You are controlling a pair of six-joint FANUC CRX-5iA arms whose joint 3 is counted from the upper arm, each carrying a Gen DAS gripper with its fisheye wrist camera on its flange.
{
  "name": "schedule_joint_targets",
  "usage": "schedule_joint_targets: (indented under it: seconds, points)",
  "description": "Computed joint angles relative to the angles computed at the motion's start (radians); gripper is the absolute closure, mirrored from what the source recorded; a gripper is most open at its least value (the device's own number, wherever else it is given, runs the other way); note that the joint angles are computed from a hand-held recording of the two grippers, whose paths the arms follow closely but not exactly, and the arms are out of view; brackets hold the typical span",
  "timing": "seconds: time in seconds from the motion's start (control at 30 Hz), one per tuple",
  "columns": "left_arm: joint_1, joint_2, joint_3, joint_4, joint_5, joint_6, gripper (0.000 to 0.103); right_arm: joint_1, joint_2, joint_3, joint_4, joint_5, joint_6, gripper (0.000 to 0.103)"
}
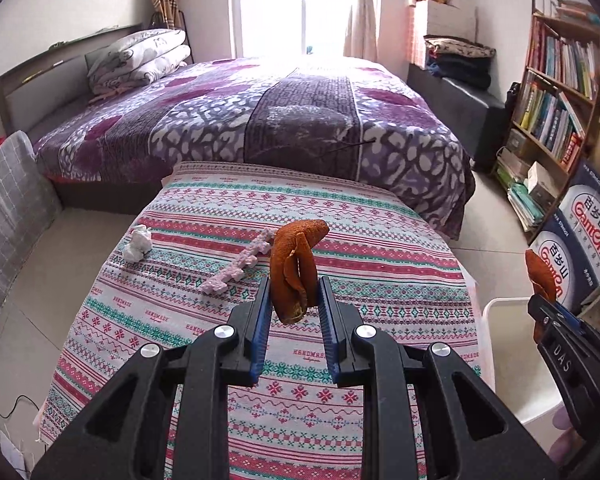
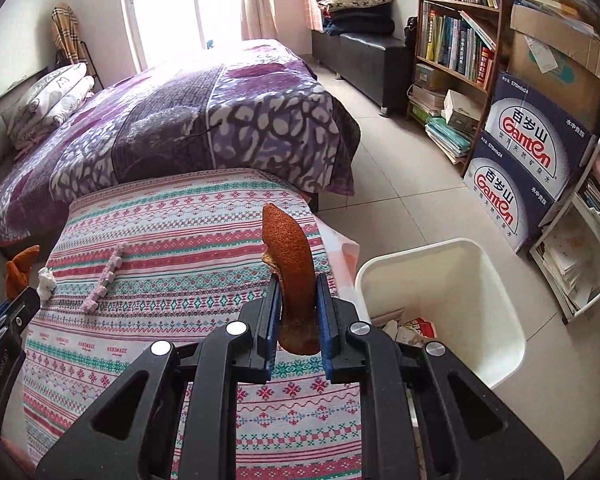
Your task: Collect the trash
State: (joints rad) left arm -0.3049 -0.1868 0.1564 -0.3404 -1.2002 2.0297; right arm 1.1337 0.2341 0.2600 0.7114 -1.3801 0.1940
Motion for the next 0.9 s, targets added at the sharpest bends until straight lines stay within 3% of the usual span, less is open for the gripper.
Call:
schedule_joint_targets:
  seconds: [0.57,0.63,0.7,0.77,0.9]
  points:
    - [-0.178,0.118,0.072,-0.038,0.01,0.018,0.079,-0.108,-0.131,-0.128,-0.086,-0.132,-0.159,0.083]
    - [-0.199,0.134,0.079,-0.039,0.015,0.013,0.08,-0.123,-0.147,-0.143,-0.098,-0.151,-0.182,0.068]
    - [-0.22,0.15,0.086,-0.037,0.02,0.007,0.079,-0.127,-0.16,-0.162,-0.082,-0.183,-0.222,0.036]
    - [-0.236,0.165,0.092,-0.029,0.028,-0.001,0.079,-0.124,-0.181,-0.196,-0.047,-0.207,-0.274,0.02]
    - [-0.257,0.201,0.106,0.004,0.046,-0.015,0.079,-0.131,-0.208,-0.235,-0.018,-0.246,-0.29,0.019]
